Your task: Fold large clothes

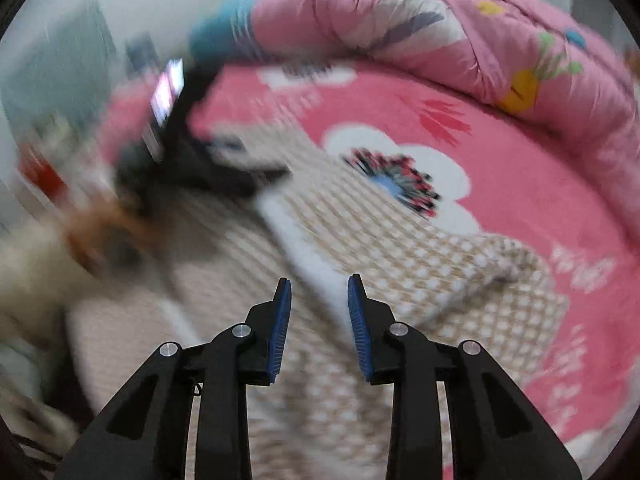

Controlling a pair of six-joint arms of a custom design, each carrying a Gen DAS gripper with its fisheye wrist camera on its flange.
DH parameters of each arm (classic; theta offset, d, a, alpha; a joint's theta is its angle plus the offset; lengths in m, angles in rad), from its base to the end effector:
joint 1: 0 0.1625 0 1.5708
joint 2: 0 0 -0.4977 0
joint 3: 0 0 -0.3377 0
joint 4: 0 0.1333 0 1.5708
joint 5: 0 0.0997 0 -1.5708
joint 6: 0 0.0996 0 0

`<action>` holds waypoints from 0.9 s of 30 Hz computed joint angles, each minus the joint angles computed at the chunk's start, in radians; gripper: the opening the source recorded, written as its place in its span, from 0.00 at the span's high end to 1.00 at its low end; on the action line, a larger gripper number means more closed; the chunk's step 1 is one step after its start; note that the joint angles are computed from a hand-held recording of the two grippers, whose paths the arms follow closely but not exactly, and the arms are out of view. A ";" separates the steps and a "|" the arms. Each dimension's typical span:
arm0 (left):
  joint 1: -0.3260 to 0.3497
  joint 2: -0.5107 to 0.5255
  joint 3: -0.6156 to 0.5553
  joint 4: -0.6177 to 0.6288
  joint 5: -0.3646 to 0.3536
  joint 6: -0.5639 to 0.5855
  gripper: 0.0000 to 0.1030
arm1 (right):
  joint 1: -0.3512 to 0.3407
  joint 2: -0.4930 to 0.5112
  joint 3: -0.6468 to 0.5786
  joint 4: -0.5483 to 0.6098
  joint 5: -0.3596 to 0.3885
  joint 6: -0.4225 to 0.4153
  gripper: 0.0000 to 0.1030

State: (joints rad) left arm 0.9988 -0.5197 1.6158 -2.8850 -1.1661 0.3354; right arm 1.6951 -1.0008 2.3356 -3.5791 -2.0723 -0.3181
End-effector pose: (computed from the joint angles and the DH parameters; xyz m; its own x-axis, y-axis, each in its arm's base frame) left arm -0.2358 -0.6849 0.0415 -0.5994 0.6724 -0.4342 0.7686 0.6350 -0.0778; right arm 0.1443 -0.4656 0.2471 -0.8314 -0.0632 0.5520 -0.3758 0.7958 -0.4749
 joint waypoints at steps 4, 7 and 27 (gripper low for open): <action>0.004 -0.013 0.024 -0.024 -0.009 0.026 0.11 | -0.017 -0.013 -0.045 -0.037 0.092 0.047 0.72; -0.001 -0.022 0.045 -0.042 -0.002 0.023 0.11 | -0.036 0.050 -0.164 0.020 0.093 0.061 0.72; -0.028 -0.090 0.148 -0.215 -0.258 0.158 0.11 | -0.021 0.009 -0.024 -0.067 -0.092 0.086 0.72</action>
